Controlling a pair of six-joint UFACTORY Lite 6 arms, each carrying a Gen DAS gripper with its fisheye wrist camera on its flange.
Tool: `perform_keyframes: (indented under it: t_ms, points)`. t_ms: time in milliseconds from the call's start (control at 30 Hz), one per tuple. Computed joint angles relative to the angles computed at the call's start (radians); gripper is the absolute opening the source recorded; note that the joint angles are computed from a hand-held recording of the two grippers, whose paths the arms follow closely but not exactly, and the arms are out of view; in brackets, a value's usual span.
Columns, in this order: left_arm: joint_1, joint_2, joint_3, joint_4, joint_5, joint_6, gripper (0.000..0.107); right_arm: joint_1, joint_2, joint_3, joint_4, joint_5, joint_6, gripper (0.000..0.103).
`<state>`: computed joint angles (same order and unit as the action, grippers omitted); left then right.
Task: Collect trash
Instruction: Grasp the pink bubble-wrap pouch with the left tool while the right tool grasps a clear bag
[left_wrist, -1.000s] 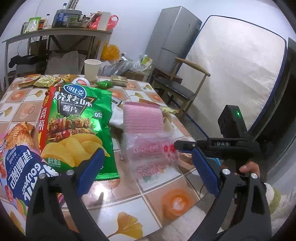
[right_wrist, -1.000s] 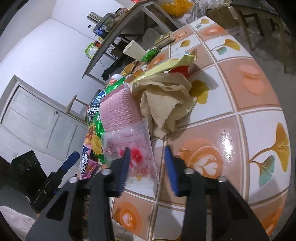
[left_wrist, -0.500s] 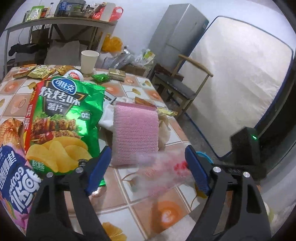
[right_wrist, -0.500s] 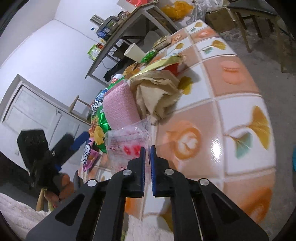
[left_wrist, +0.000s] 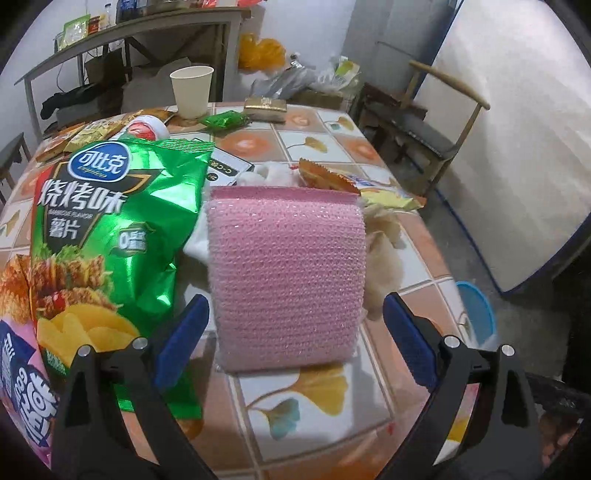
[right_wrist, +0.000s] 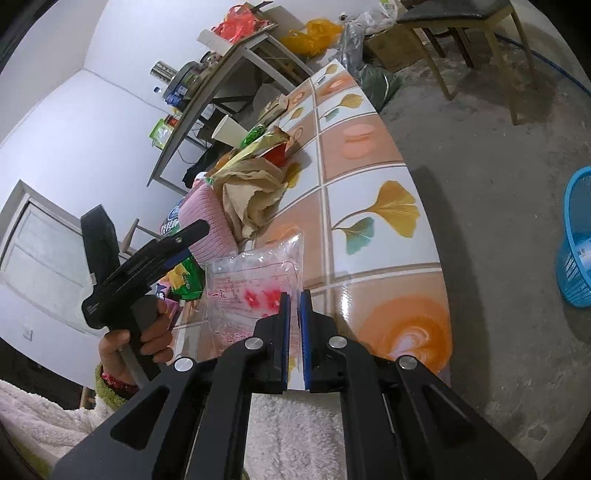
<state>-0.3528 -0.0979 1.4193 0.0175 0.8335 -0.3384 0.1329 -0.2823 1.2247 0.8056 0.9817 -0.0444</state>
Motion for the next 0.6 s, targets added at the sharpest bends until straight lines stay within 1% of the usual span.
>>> perform_keyframes:
  t_ms: [133,333,567,600]
  points:
    - [-0.017,0.048,0.028,0.034,0.010,-0.034,0.091,-0.006,0.002,-0.011,0.018,-0.003,-0.017,0.006]
    - [-0.036,0.053,0.020,0.067,-0.004,-0.049,0.091,-0.010,0.004,-0.017,0.033,-0.007,-0.028,0.006]
    - [-0.028,0.031,0.019,0.028,-0.005,-0.021,0.091,-0.030,-0.008,-0.039,0.074,0.001,-0.052,0.006]
    - [-0.028,0.024,0.016,0.025,-0.004,-0.020,0.089,-0.032,-0.009,-0.039,0.079,0.002,-0.053,0.006]
